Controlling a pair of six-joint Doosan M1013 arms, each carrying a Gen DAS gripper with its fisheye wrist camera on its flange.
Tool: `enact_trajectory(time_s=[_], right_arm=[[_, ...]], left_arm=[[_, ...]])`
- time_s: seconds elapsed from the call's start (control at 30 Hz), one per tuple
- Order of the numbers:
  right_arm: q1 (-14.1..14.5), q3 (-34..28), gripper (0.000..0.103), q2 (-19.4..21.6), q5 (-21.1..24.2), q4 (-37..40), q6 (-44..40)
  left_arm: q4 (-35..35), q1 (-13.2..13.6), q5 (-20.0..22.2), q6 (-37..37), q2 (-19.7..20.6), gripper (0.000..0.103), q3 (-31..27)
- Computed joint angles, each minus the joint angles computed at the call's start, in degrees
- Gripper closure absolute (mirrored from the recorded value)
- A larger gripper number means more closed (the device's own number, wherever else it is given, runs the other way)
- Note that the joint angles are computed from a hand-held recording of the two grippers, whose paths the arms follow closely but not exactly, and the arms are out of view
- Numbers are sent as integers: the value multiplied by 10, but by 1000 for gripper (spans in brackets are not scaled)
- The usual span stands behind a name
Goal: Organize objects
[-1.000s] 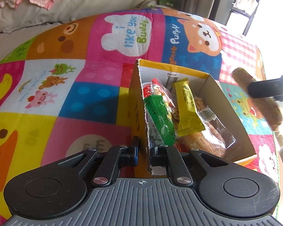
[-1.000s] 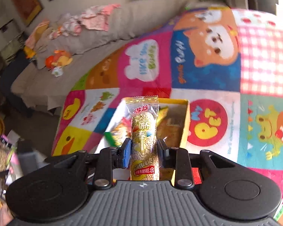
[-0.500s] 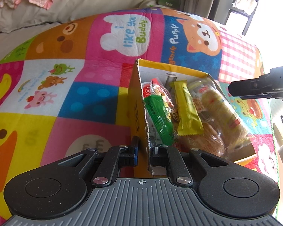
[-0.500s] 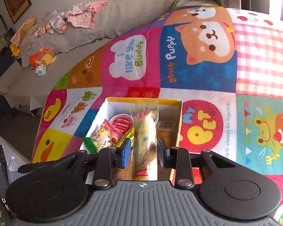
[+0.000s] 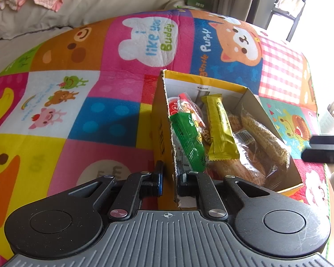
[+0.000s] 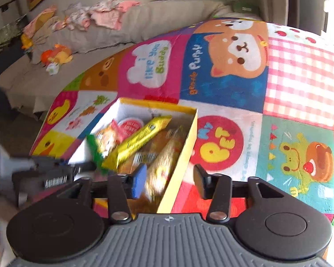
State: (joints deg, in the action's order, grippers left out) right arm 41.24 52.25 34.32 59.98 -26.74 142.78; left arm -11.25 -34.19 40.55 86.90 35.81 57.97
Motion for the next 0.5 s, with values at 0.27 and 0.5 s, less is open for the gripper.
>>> enact_trajectory(time_s=[0.27,0.5], right_arm=[[22,62,47,-25,-20,-12,-37],[27,73,52,-13,-17,-91,11]], left_arm=[[4,-5,4,-2,6,90,-9],[5,-22,38,10,60,89,-99]])
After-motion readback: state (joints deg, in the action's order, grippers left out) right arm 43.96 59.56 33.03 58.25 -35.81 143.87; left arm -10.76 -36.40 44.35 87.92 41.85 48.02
